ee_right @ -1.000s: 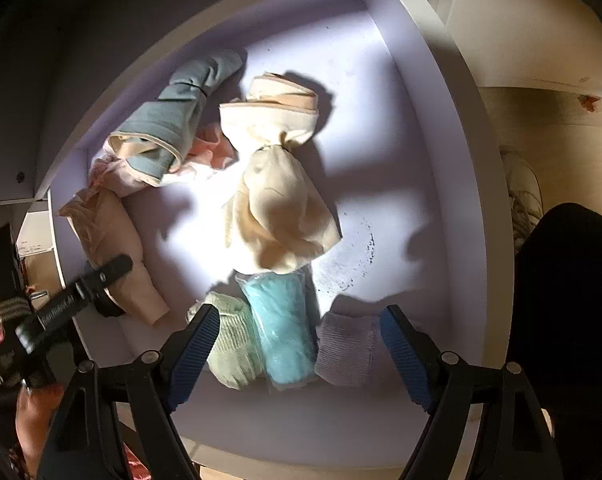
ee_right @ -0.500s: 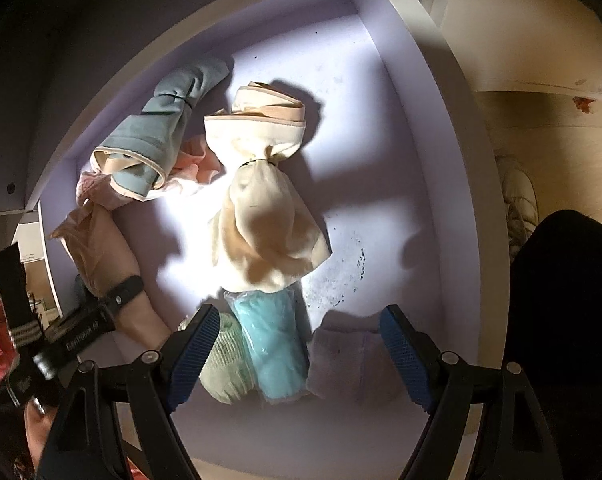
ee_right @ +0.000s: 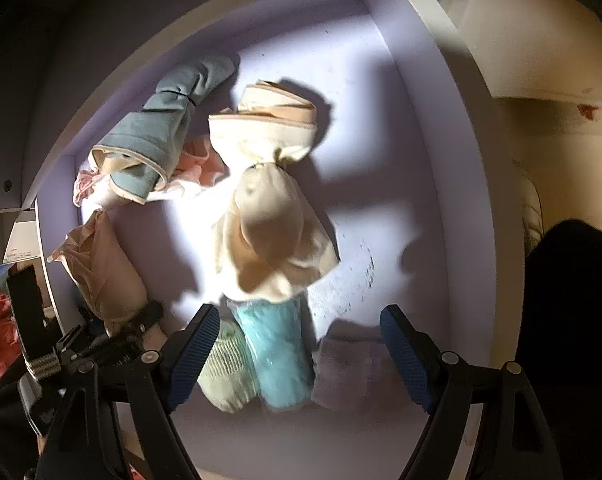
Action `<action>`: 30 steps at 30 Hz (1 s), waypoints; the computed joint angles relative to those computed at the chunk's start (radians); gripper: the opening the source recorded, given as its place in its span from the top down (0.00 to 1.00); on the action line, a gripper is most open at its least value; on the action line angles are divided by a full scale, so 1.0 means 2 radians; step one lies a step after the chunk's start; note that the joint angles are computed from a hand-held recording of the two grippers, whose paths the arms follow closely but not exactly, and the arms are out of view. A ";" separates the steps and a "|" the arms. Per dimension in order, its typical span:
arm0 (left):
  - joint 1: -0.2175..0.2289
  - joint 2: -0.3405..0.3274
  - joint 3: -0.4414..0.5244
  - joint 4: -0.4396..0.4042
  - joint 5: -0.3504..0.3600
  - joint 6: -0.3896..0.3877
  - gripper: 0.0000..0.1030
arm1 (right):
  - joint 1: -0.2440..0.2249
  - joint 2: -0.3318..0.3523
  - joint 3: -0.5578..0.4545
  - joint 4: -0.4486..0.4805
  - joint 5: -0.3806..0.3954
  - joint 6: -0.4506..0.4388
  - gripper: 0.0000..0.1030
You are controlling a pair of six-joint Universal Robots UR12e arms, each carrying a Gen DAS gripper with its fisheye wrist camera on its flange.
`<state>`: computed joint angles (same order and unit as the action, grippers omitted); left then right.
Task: Organize soft objects
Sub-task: 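Lift the beige garment with the left gripper while the right gripper grasps the cream knotted bundle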
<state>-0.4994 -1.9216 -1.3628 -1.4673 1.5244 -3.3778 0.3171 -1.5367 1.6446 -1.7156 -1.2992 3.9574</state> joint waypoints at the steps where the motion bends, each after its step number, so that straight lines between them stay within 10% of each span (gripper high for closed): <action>1: -0.003 0.001 -0.001 0.002 -0.002 -0.002 0.35 | 0.000 0.000 0.000 -0.004 -0.002 0.000 0.19; 16: -0.003 0.055 -0.037 0.035 -0.037 -0.038 0.38 | 0.001 0.033 -0.001 -0.069 -0.022 0.002 0.20; 30: 0.012 0.061 -0.035 0.008 -0.070 -0.024 0.37 | 0.023 0.073 -0.058 0.010 -0.065 -0.074 0.66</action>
<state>-0.4760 -1.8001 -1.4323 -1.4521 1.3844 -3.4265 0.3638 -1.3899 1.5286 -1.6952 -1.4302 3.8084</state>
